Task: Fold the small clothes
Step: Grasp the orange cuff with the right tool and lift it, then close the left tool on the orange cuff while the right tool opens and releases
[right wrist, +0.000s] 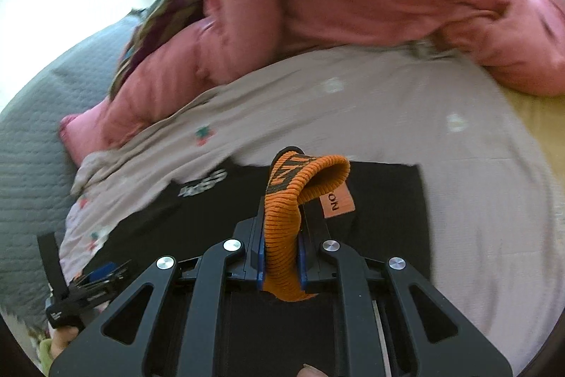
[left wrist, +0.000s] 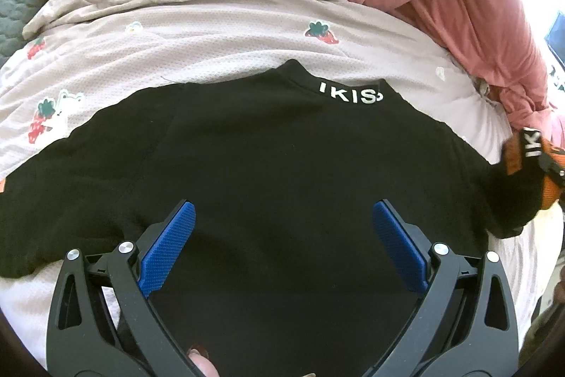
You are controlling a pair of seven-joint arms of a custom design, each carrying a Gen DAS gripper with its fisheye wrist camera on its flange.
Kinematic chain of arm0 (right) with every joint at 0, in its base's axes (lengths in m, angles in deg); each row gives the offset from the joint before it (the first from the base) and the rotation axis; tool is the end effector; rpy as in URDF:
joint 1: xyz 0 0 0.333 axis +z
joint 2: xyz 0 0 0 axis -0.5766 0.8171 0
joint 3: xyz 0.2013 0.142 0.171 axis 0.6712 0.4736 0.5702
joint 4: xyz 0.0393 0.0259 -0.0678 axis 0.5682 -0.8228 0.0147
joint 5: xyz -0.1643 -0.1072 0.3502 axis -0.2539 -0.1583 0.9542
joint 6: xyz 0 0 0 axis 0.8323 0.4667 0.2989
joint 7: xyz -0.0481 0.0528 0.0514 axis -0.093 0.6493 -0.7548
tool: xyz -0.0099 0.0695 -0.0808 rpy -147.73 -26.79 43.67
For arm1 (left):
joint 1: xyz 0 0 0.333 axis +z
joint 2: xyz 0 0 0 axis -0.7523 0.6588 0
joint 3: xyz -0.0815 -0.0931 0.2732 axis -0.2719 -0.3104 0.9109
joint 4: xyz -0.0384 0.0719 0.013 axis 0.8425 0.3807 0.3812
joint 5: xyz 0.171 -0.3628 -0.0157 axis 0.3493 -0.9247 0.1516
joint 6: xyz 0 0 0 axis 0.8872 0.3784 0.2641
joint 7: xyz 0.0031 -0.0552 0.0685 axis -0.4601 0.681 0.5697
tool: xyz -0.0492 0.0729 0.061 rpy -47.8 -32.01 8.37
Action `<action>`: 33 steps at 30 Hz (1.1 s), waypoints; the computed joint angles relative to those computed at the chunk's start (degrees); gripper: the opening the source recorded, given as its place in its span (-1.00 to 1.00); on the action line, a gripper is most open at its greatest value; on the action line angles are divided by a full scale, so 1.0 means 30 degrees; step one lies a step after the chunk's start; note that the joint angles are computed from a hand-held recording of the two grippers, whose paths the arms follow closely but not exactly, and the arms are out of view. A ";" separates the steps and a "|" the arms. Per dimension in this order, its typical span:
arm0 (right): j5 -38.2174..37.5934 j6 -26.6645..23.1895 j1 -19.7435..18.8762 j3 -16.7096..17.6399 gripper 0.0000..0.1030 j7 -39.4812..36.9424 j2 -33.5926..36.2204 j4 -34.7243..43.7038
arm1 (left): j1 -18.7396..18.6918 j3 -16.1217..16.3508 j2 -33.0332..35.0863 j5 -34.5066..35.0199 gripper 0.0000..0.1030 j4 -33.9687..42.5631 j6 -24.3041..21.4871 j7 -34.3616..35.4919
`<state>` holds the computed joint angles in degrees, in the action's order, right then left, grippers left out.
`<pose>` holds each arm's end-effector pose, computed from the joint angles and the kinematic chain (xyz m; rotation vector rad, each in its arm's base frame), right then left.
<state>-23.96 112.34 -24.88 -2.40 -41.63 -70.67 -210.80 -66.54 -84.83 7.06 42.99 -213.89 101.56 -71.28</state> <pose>0.4943 0.0408 0.4349 -1.8655 1.3596 -0.1618 0.3846 -0.2811 0.4027 -2.3292 1.3353 -0.6434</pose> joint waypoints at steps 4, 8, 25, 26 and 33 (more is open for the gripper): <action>0.0025 -0.0181 0.0755 0.0687 -0.76 0.0472 0.0198 0.0030 | -0.0019 0.0184 -0.0501 -0.0325 0.83 -0.0427 -0.0004 0.0107; -0.0095 -0.0241 0.1416 0.1171 -0.76 0.0930 0.0524 0.0217 | 0.0074 0.0357 -0.0939 -0.0611 0.83 -0.0919 0.0630 0.0029; 0.0507 0.0172 0.2434 0.1717 -0.42 0.0868 0.1174 0.0499 | 0.0626 0.0678 -0.0659 -0.1559 0.83 -0.2023 0.4084 -0.0268; 0.0468 0.0356 0.2411 0.1678 -0.41 0.0810 0.1180 0.0437 | 0.0817 0.0602 -0.0574 -0.1315 0.83 -0.2113 0.4723 -0.0545; 0.0251 0.1486 0.1883 0.1203 -0.23 0.0801 0.1101 -0.0278 | 0.2606 -0.0320 0.0817 0.1229 0.79 -0.2118 0.9161 -0.2697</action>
